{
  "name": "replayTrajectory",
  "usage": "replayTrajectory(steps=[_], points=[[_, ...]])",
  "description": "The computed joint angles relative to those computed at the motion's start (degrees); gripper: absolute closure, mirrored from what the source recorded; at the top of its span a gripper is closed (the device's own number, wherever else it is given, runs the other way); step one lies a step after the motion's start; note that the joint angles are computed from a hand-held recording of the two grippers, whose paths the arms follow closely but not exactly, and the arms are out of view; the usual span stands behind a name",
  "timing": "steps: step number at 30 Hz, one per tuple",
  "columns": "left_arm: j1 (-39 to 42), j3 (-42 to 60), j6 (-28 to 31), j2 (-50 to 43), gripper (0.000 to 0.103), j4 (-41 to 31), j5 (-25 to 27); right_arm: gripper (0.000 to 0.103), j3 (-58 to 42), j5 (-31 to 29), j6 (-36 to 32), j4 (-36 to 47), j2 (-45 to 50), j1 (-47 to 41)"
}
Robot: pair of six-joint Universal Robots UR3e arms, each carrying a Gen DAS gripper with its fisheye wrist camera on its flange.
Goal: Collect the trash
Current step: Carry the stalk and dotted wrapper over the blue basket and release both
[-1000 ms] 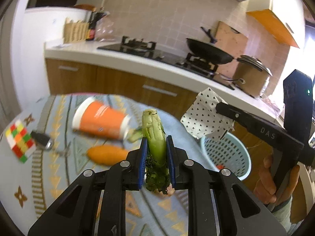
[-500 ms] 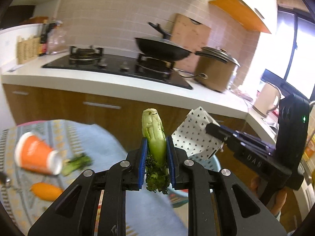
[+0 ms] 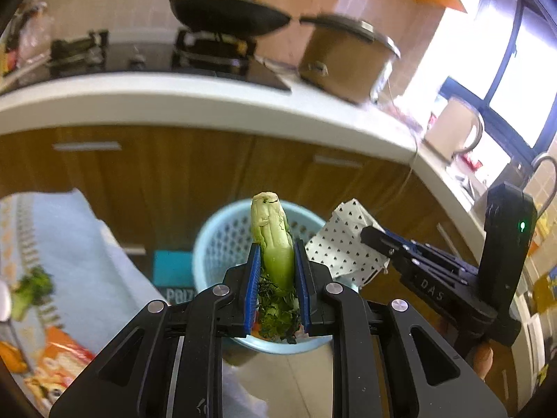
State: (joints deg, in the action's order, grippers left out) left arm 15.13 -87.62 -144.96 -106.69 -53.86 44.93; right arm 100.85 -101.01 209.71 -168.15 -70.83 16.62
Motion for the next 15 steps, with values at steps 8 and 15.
replayTrajectory(steps=[8,15], points=[[-6.3,0.1,-2.3,-6.3,0.086,4.6,6.9,0.094,9.5,3.5,1.1,-4.3,-0.6,-4.7],[-7.7,0.7,-2.9,-8.6,0.062,5.5,10.3,0.083,11.3,6.8,1.9,-5.5,1.8,-6.8]])
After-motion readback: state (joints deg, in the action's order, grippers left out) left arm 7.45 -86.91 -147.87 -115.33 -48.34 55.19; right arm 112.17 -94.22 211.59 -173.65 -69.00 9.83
